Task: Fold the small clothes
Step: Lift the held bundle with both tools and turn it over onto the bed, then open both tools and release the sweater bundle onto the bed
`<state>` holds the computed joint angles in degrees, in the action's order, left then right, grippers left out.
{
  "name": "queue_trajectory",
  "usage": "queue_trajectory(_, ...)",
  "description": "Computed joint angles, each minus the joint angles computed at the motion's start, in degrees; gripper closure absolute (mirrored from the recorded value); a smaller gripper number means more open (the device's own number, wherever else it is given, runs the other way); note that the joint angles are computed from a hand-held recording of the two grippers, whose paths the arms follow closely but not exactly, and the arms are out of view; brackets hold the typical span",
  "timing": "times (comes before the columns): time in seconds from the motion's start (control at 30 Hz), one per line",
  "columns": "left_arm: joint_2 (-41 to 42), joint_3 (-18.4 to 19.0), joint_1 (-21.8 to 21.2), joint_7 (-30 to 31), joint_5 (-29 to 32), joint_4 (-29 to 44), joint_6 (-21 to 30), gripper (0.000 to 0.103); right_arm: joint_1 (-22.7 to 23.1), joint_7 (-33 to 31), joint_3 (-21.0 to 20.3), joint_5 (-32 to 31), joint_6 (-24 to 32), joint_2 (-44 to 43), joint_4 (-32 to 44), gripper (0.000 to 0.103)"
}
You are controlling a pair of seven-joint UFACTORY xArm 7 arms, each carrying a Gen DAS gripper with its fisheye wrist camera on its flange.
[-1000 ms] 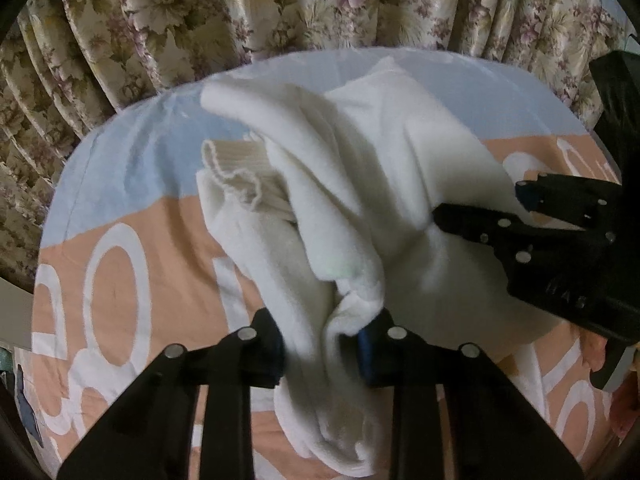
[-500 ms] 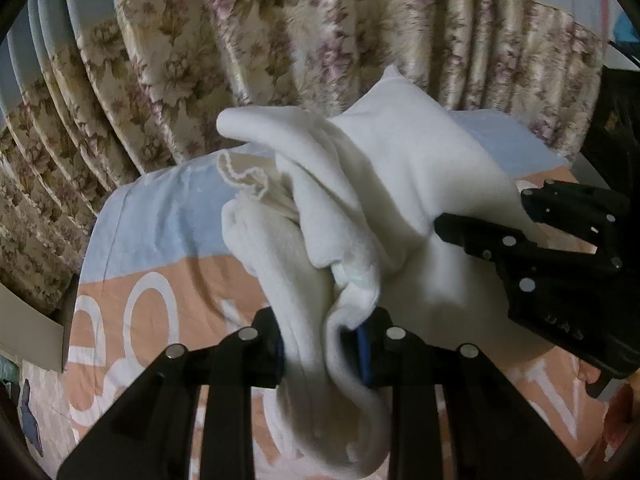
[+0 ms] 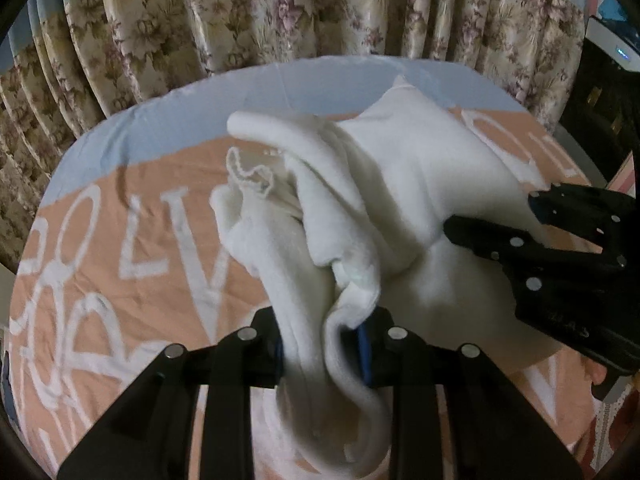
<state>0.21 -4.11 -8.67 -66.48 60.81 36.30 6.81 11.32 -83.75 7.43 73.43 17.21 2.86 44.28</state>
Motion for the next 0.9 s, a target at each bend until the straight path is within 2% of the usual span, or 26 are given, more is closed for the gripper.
queue_trajectory(0.07, 1.3, -0.1, -0.7, -8.0, 8.4, 1.2, 1.9, 0.072, -0.5, -1.5, -0.2, 2.2, 0.6, 0.9, -0.1, 0.069)
queue_trajectory(0.13, 1.7, 0.3, -1.1, -12.1, 12.7, 1.5, 2.2, 0.069, -0.9, -2.4, -0.3, 3.8, 1.2, 0.9, -0.3, 0.066)
queue_trajectory(0.2, 1.6, 0.5, -1.2, -12.5, 12.9, 1.4, 2.8, 0.063, -1.0, -1.0, -0.4, 2.4, 1.4, 0.6, -0.5, 0.058)
queue_trajectory(0.27, 1.1, 0.3, -1.3, -10.2, 10.1, 0.9, 4.0, 0.047, -1.4, 1.1, -0.9, 0.7, 3.4, -0.8, -0.9, 0.055)
queue_trajectory(0.3, 0.5, 0.1, -1.5, -9.8, 9.2, 0.5, 5.3, 0.043, -1.5, 1.8, -1.1, 0.2, 4.0, -1.4, -1.2, 0.047)
queue_trajectory(0.33, -0.9, 0.0, -1.5, -10.8, 9.7, -0.1, 6.2, 0.034, -1.7, 1.9, -1.5, 0.5, 4.8, -2.9, -2.0, 0.042)
queue_trajectory(0.4, -3.1, 0.0, -0.5, -10.7, 9.1, -1.6, 4.8, 0.03, -1.3, -0.7, -1.9, 4.0, 4.0, -5.4, -3.4, 0.025)
queue_trajectory(0.5, -7.2, -1.1, 1.7, -11.2, 8.2, -3.8, 4.3, 0.022, -0.4, 1.6, -2.5, 2.9, 1.7, -8.1, -5.3, 0.023)
queue_trajectory(0.6, -8.5, -2.6, 4.3, -12.6, 9.6, -4.7, 5.0, 0.021, 1.3, 4.9, -2.3, 1.2, -4.3, -9.3, -7.4, 0.022)
queue_trajectory(0.73, -6.6, -3.1, 5.6, -15.7, 12.0, -4.5, 6.1, 0.019, 3.2, 11.2, -2.2, -4.8, -12.3, -6.9, -9.1, 0.021)
queue_trajectory(0.8, -5.9, -2.7, 5.9, -18.0, 14.5, -4.6, 6.0, 0.019, 3.0, 16.3, -2.3, -11.1, -14.7, -4.3, -9.5, 0.022)
queue_trajectory(0.83, -5.7, -2.3, 6.0, -19.1, 15.7, -4.8, 5.5, 0.018, 2.9, 16.0, -2.5, -11.0, -15.0, -3.2, -9.1, 0.022)
queue_trajectory(0.9, -6.0, -1.5, 6.1, -20.9, 17.9, -5.2, 4.4, 0.018, 1.9, 12.1, -2.0, -7.1, -14.3, -1.5, -7.9, 0.021)
